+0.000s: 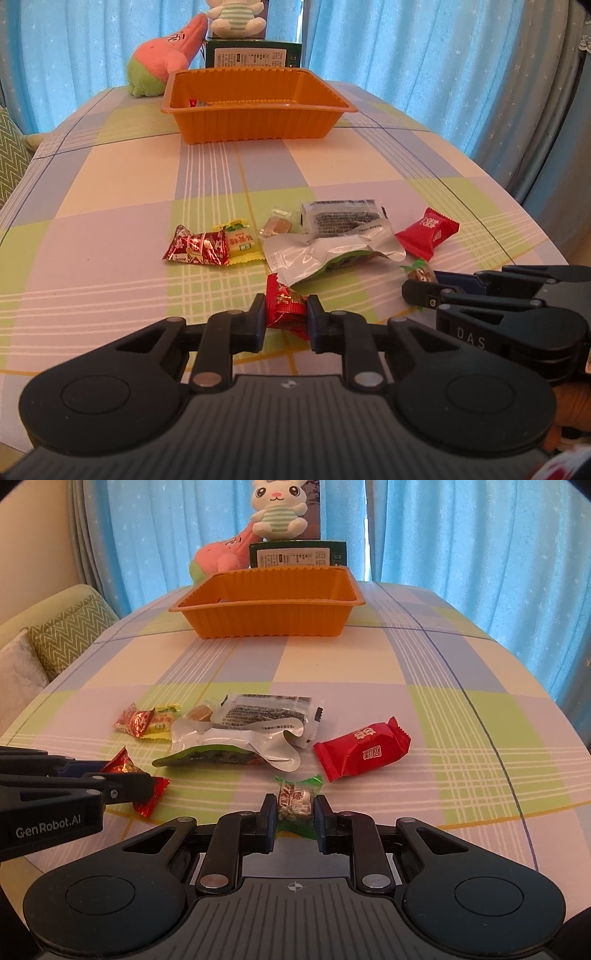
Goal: Organize snacks
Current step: 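Carry both candies into the orange tray and open both grippers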
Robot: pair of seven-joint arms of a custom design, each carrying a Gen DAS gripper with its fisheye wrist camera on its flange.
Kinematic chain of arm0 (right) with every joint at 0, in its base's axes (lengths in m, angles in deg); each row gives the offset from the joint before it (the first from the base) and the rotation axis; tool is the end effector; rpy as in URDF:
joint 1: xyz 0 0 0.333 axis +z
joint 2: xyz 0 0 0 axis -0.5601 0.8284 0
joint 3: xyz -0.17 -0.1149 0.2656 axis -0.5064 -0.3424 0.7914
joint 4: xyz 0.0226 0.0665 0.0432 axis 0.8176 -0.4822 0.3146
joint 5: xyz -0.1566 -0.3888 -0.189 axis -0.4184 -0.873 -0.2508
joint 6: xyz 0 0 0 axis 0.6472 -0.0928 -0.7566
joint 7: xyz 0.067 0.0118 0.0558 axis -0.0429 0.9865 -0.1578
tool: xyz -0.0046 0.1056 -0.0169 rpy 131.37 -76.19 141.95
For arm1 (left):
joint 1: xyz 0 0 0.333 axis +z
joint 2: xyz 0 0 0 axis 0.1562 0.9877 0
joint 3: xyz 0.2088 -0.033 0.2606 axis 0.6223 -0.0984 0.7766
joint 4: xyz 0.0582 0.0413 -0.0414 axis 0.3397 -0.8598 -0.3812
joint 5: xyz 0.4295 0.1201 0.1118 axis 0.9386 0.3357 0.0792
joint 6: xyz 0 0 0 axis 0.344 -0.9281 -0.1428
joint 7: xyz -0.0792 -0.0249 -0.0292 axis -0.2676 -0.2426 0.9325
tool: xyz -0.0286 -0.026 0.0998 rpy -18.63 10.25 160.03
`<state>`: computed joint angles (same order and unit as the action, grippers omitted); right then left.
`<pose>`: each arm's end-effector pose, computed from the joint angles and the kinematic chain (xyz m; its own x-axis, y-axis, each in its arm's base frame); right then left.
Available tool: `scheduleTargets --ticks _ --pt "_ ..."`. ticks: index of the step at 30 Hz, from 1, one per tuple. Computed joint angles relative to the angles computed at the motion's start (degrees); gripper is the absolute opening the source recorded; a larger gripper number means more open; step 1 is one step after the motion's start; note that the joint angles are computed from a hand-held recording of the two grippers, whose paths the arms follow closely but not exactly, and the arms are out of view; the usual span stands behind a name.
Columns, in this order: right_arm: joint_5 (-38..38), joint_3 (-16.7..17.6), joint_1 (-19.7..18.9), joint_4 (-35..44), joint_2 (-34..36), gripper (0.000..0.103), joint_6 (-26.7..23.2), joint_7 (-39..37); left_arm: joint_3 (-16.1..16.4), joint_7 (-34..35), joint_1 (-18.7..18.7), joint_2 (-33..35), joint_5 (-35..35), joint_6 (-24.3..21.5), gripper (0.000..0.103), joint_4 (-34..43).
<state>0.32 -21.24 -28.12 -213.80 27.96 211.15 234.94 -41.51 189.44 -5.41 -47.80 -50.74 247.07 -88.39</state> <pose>0.4789 0.2101 0.3736 0.0320 -0.9952 -0.0923 -0.6970 0.0440 -0.7158 0.5238 -0.1079 0.3812 -0.3705 -0.9225 0.1086 -0.6877 0.1938 -0.6996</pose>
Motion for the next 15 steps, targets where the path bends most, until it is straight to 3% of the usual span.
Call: scheduleTargets --ticks 6,15 --pt "-8.88 0.65 -0.64 0.9 -2.09 0.021 -0.13 8.26 0.18 -1.3 0.24 -0.33 0.38 0.13 0.02 0.73" --pt "-15.19 -2.7 0.29 7.6 1.59 0.021 1.63 10.14 -0.02 -3.41 1.49 2.88 1.8 0.6 0.02 6.45"
